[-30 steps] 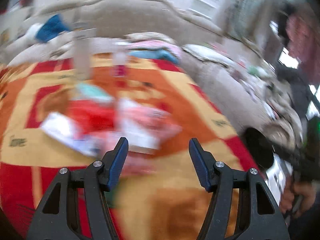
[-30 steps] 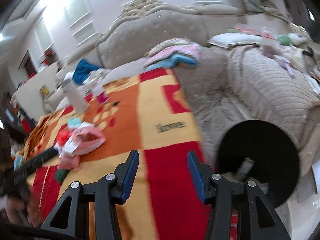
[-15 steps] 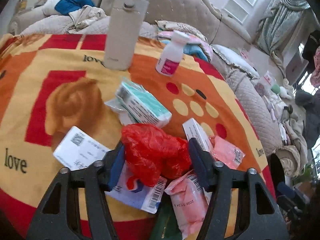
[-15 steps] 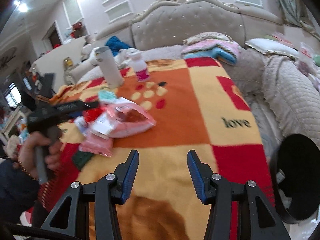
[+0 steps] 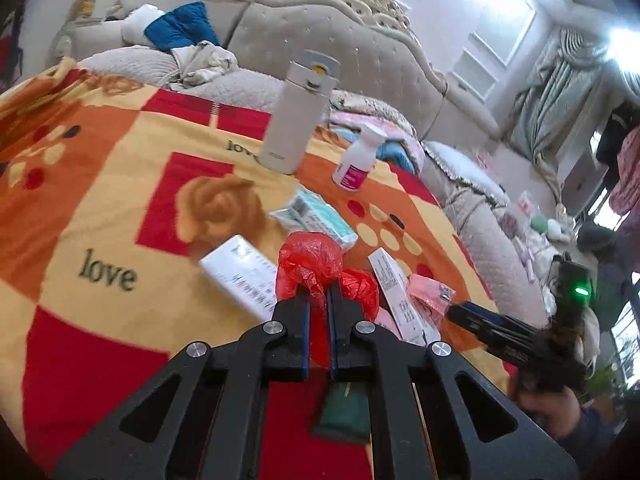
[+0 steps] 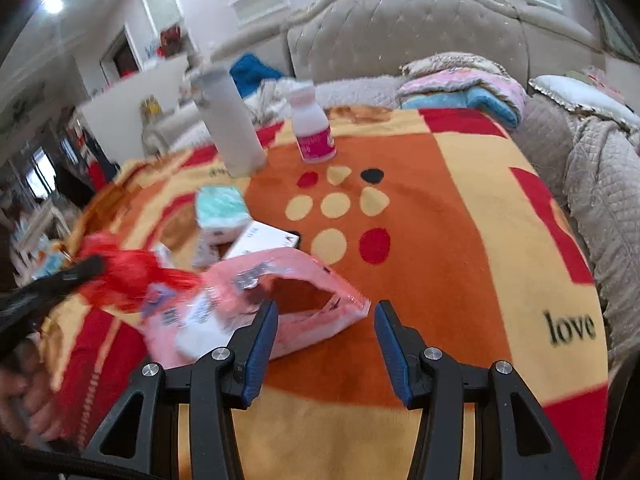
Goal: Collect trash
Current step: 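Grasp the red plastic bag with the left tool while the right tool grasps the pink-white bag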
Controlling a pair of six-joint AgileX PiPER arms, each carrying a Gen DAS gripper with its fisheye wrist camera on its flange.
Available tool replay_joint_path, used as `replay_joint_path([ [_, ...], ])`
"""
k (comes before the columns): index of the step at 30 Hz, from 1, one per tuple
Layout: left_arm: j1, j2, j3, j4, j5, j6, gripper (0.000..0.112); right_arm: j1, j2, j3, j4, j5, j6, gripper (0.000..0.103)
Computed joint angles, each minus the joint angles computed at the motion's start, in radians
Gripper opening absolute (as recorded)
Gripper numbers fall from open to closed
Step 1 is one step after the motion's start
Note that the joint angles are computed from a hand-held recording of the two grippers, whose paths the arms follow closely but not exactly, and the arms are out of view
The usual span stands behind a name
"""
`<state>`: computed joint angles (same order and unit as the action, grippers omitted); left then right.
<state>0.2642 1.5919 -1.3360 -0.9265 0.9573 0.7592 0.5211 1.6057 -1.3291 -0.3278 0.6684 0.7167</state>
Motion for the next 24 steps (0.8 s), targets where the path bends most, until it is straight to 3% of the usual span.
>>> replay_joint_path([
  [3,0.041,-0.015,0.011,-0.021,0.017,0.008,0.004,-0.013,0.077,-0.084,-0.008,0.048,-0.052,0.048],
  [7,0.077,-0.03,0.016,-0.036,0.035,0.016,0.004,-0.06,0.149,-0.144,0.124,0.057,-0.197,0.046],
  [9,0.093,-0.034,0.013,-0.043,0.048,0.017,0.004,-0.064,0.122,-0.109,0.177,0.019,-0.25,0.016],
  [10,0.098,-0.034,0.013,-0.046,0.055,0.015,0.004,-0.061,0.103,-0.092,0.185,0.01,-0.247,0.013],
  [16,0.102,-0.067,0.036,-0.06,0.075,0.014,0.004,0.01,-0.082,0.053,-0.013,-0.036,0.019,0.01],
  [24,0.125,-0.151,0.069,-0.076,0.152,0.01,0.004,0.168,-0.28,0.113,-0.18,0.092,0.216,0.01],
])
